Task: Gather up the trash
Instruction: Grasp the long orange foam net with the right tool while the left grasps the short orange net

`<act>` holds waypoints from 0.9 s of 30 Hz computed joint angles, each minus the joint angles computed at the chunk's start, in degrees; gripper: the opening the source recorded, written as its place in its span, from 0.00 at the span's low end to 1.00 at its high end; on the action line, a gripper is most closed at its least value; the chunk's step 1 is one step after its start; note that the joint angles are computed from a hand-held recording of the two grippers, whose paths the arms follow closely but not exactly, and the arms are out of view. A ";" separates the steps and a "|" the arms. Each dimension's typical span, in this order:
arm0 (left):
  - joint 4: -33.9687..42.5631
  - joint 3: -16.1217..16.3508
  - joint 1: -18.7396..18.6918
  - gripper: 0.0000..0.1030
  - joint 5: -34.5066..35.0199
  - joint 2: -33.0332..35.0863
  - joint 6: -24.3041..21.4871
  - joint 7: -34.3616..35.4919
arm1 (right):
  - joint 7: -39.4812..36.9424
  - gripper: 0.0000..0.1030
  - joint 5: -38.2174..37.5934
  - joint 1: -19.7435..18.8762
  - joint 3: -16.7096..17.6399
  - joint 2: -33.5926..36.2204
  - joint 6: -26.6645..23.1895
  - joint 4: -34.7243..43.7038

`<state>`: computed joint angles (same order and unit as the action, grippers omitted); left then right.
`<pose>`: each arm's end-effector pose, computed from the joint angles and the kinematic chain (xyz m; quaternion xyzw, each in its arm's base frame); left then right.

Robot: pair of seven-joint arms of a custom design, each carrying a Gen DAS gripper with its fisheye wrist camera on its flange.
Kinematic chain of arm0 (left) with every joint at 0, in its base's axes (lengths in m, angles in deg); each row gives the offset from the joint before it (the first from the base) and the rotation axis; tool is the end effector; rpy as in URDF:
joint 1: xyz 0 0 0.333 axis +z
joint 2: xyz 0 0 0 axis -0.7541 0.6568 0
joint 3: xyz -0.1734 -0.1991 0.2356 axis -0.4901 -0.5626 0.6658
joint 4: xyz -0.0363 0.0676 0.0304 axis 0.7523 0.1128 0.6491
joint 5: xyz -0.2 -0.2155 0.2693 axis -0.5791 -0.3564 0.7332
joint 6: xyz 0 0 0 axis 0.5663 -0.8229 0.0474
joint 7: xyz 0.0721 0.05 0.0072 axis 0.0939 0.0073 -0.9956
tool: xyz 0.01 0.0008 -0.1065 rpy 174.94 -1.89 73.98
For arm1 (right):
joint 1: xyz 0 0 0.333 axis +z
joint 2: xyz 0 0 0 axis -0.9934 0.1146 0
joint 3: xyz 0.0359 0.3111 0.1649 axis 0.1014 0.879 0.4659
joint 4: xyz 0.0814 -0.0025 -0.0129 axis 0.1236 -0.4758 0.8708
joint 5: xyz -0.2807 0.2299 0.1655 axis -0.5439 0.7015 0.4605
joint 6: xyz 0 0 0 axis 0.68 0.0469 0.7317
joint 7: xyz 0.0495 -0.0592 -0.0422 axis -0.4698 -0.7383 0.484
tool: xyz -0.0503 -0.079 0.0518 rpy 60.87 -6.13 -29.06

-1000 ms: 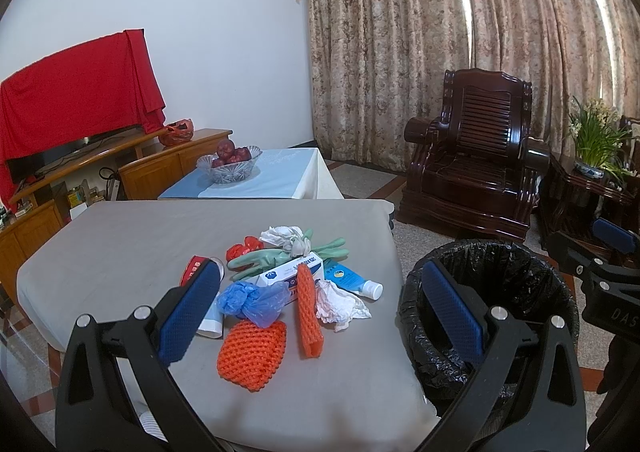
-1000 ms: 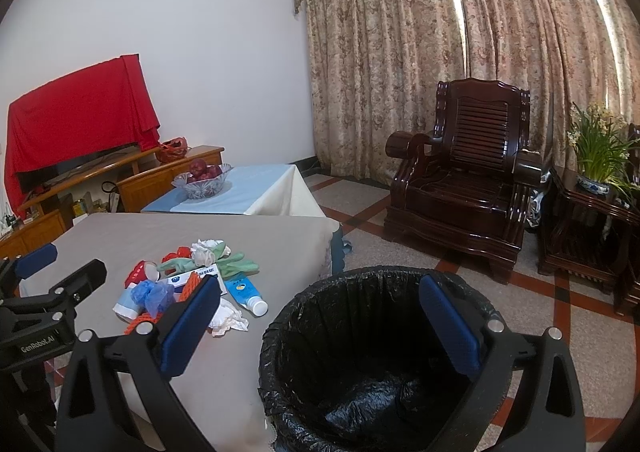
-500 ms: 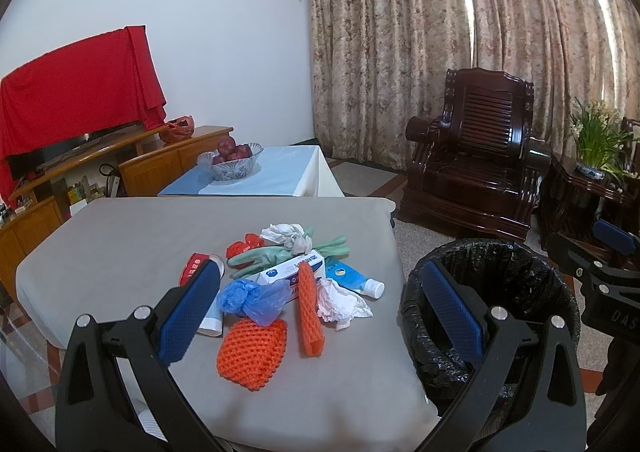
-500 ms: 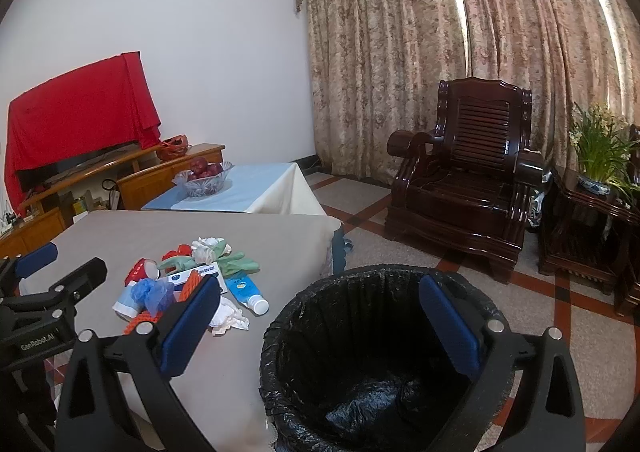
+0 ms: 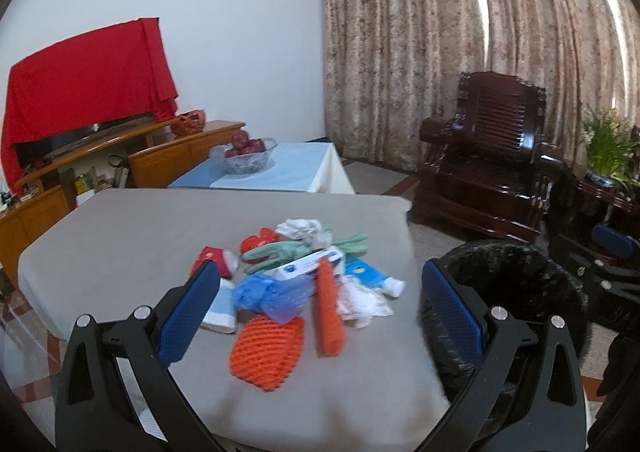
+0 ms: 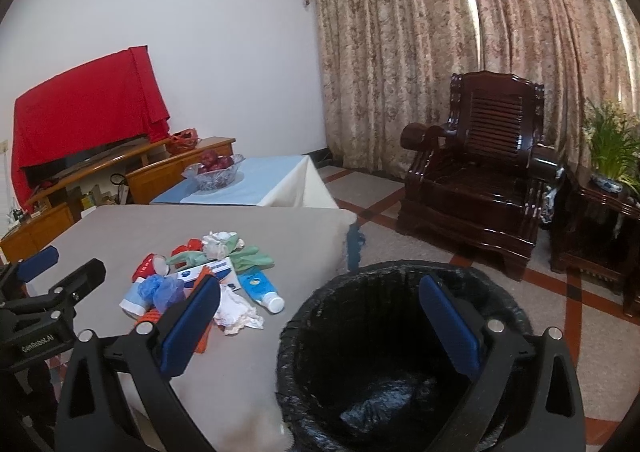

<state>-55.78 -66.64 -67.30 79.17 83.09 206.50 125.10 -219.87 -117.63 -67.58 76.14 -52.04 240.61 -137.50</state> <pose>0.7374 -0.3151 0.5958 -0.4478 0.7169 -0.4365 0.3082 0.6492 0.1725 0.5860 -0.4600 0.7032 -0.4134 0.3506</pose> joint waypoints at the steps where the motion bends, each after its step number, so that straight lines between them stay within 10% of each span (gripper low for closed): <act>1: 0.75 -0.89 0.83 0.95 -0.51 0.27 -1.08 0.88 | -0.93 0.94 0.65 -0.17 0.12 0.95 0.67 0.96; 6: 2.80 -3.05 4.03 0.95 -3.28 2.06 -2.43 3.94 | -8.12 0.94 6.78 0.09 -0.50 6.55 4.66 6.45; 11: 7.48 3.25 2.36 0.95 -1.18 5.32 -4.78 -1.36 | -16.35 0.94 15.10 0.65 -0.77 13.71 7.57 13.55; 17: 16.77 3.29 4.61 0.95 -0.56 11.25 -10.31 -2.62 | -29.00 0.84 27.58 -0.05 2.11 24.35 7.05 25.26; 27: 27.33 0.64 6.44 0.90 -2.63 18.59 -17.69 0.91 | -47.66 0.43 43.22 0.05 5.94 36.05 0.17 39.01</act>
